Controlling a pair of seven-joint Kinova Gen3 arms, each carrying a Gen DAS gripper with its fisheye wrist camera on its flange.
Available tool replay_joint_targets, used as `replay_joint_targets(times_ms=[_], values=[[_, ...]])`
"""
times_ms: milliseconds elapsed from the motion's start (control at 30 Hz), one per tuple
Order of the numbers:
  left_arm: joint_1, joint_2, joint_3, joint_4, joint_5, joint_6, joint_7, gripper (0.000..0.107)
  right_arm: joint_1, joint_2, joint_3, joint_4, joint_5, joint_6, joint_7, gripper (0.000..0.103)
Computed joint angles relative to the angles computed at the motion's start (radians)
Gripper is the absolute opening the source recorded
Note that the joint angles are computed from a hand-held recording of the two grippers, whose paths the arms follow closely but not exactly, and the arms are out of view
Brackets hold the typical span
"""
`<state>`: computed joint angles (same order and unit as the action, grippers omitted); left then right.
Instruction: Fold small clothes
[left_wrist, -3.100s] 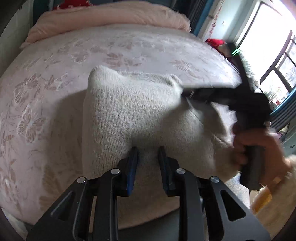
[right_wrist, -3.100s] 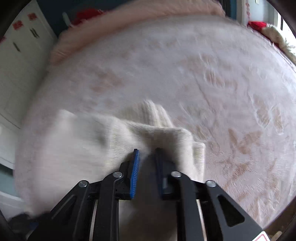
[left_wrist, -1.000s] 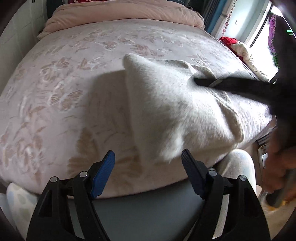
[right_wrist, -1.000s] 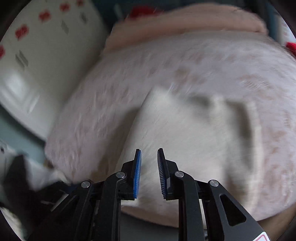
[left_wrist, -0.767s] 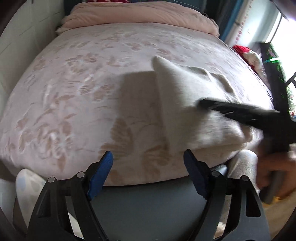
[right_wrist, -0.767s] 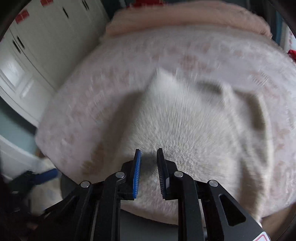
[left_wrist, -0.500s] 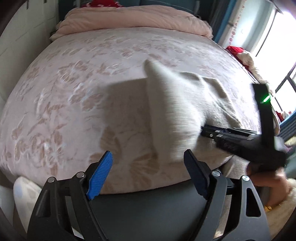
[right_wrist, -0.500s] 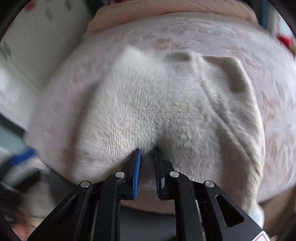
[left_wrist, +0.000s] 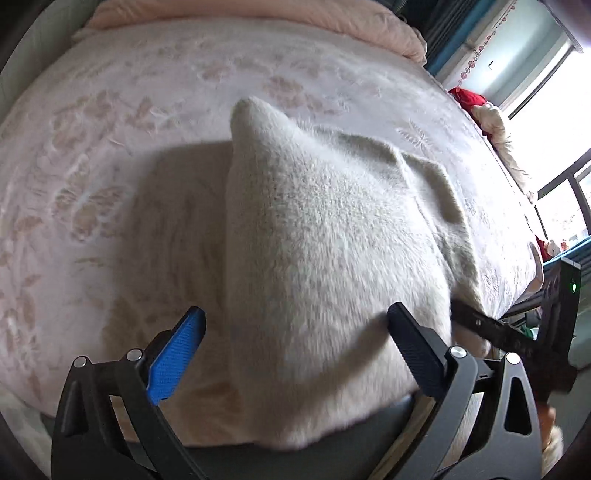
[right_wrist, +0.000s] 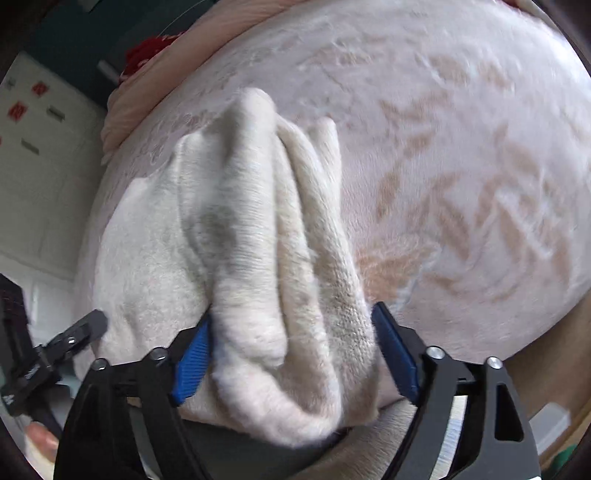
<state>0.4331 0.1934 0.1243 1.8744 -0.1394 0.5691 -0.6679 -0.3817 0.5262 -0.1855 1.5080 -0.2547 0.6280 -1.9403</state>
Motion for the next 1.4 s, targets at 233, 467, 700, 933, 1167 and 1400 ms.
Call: replay_joint_targets(times_ms=[233,467,700,933,1167,1400], values=[[-0.080,0.072,0.026,-0.026,0.189,-0.027,-0.142,0.098,0.020,0.026,-0.024,0.017,-0.047,-0.059,0.026,0.090],[-0.032,0.058,0.012,-0.128,0.130,0.122,-0.152,0.064,0.000,0.013,-0.017,-0.052,-0.058,-0.004,0.007,0.036],[0.019,-0.036,0.013,-0.195,0.003,0.211,-0.089,0.056,-0.112,-0.104,0.022,-0.082,0.065,0.004,-0.075,0.035],[0.014,-0.183,0.064,-0.219,-0.118,0.246,-0.029,0.056,-0.189,-0.238,0.036,-0.092,0.178,-0.024,-0.153,0.035],[-0.048,-0.347,0.153,-0.279,-0.243,0.291,-0.051,0.056,-0.254,-0.339,-0.003,-0.137,0.423,-0.080,-0.314,0.035],[-0.151,-0.487,0.236,-0.371,-0.332,0.286,-0.130,0.056,-0.489,-0.400,0.137,-0.231,0.708,-0.144,-0.445,0.035]])
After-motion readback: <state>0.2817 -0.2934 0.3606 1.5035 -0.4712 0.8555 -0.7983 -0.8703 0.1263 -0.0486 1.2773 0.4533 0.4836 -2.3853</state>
